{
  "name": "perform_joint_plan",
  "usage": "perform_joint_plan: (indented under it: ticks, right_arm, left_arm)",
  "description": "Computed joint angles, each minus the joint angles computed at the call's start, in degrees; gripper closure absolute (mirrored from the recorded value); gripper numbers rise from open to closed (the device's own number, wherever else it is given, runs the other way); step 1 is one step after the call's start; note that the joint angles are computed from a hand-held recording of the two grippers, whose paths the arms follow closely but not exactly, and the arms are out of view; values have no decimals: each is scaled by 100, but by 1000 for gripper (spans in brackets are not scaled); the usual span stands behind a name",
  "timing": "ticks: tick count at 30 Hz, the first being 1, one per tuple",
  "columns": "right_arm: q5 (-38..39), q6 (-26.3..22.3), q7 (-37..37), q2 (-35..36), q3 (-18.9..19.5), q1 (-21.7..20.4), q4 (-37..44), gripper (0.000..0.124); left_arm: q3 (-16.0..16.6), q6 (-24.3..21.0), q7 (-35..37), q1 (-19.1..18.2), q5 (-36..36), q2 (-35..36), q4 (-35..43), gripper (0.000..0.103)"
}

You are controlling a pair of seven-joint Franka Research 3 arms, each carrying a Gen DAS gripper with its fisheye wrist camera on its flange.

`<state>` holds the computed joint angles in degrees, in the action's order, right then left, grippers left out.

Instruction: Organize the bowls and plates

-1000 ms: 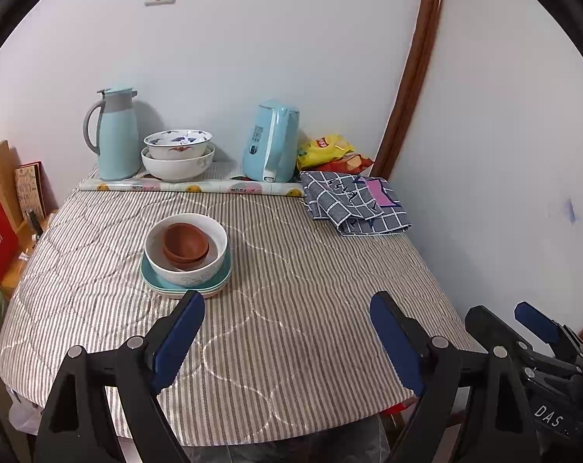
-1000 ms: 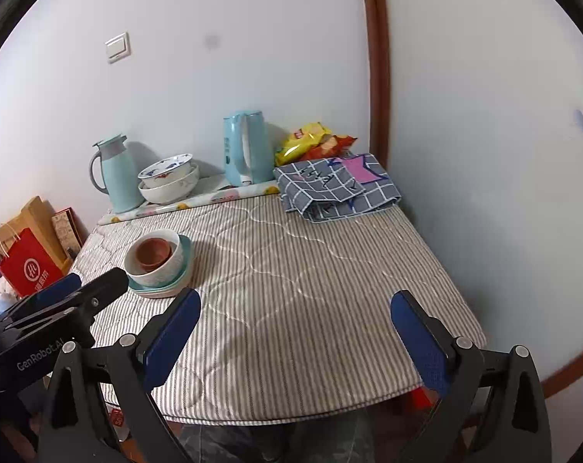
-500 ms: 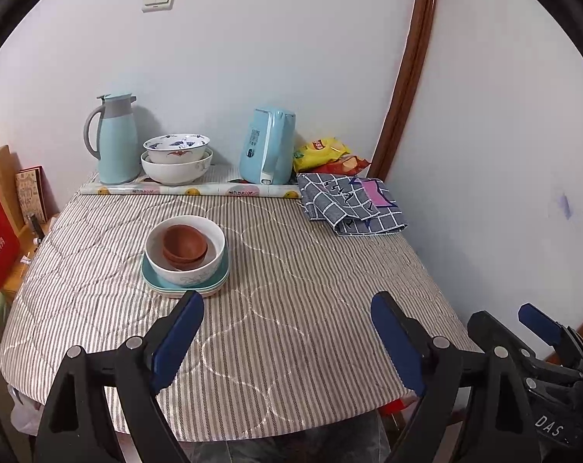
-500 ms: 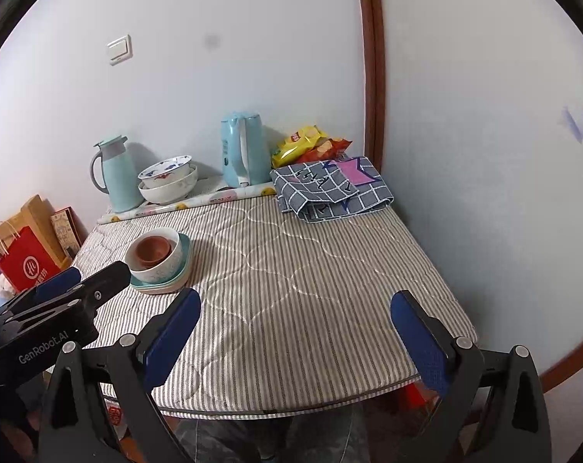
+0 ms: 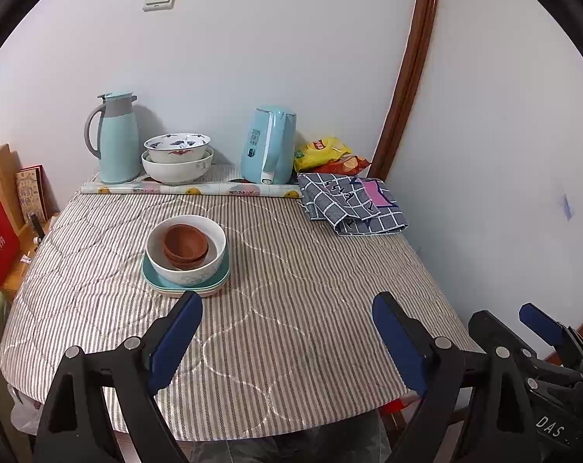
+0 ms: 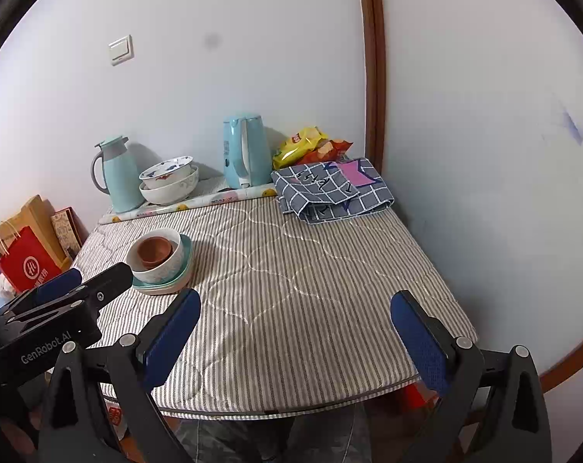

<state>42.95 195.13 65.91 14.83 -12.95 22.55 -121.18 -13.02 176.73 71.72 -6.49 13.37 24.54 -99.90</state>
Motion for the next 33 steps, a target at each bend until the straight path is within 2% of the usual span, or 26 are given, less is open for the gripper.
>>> perform_joint_plan:
  ticks: [23,26,33]
  right_arm:
    - [-4,52,38,-33,133,-71,-45,26]
    - [137,39,-49,-13,-1,79,-7,26]
    - [168,5,-61,-11,-15,106,9,26]
  left_arm:
    - [-8,-21,-45,17,-6,-7,-5,13]
    - [-9,-28,-47,18,-5,-3,1,13]
    - [-26,-40,-26,32,-24,5,2,13]
